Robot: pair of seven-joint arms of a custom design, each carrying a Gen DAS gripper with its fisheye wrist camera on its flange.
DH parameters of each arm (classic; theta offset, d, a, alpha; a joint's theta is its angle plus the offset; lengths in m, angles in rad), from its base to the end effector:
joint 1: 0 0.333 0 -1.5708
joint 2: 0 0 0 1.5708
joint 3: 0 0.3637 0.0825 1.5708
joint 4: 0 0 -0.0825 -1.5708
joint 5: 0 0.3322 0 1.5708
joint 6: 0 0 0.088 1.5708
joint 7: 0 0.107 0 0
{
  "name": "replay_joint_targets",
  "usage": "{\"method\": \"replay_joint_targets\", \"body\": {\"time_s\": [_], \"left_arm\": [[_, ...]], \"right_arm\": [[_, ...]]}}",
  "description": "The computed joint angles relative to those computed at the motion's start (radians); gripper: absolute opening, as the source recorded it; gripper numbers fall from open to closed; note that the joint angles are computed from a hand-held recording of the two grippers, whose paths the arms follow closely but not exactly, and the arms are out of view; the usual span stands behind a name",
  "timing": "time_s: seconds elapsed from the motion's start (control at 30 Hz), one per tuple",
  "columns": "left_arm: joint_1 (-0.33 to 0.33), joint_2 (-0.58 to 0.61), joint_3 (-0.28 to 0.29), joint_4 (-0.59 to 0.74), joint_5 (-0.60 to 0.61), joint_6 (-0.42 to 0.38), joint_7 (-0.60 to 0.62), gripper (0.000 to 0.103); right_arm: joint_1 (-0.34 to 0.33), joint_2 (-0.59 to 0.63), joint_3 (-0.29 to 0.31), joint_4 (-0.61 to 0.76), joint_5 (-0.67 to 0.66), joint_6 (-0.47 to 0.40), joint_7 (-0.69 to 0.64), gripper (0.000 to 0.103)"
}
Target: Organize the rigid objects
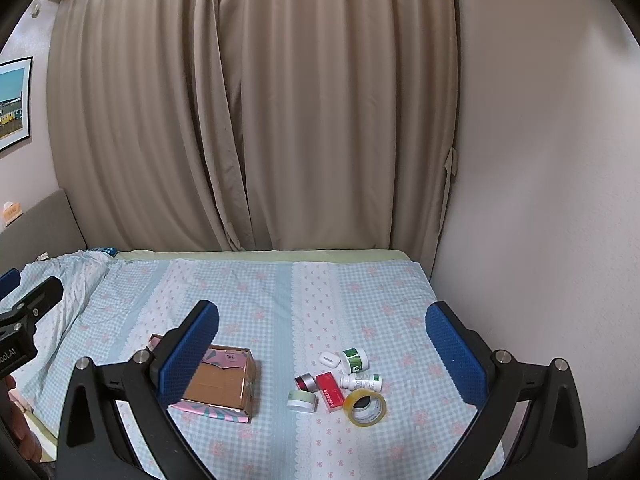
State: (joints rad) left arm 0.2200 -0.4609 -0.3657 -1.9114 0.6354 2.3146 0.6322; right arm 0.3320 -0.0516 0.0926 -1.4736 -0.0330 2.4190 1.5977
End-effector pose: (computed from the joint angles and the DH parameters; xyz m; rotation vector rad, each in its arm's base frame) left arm 0.3735 -0.1062 0.8041 -1.8227 1.0554 -0.6686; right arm 0.4708 0.2153 0.8470 -1.8635 1.2179 -0.6810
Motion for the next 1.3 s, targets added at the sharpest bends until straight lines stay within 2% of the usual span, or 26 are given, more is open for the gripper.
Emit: {"method": "replay_joint_targets", "body": {"time_s": [0.3,0.87,1.07,1.3], "left_arm": [[0.005,0.0,-0.01,0.001,0.017,-0.009,-0.007,0.103],[-0.004,-0.011,0.015,-0.011,0.0,0.006,0.013,0.103],[0.005,-0.011,0.004,-0.015,0.003,0.009,0.019,0.103],[-0.025,0.042,0.062,-0.015,-0.066,0.061,0.097,0.103]], "right_arm": [[0.0,0.0,0.0,0.002,0.002,-0.005,0.0,0.103],[0.001,-0.005,0.002,-0.001,-0.004,-0.012,0.002,0.103],[0.002,-0.014,0.002,-0.013,-0.006,-0.007,0.014,0.103],[-0.008,-0.018,-0.001,-0.042,-0.055,0.003,0.061,0.103]]}}
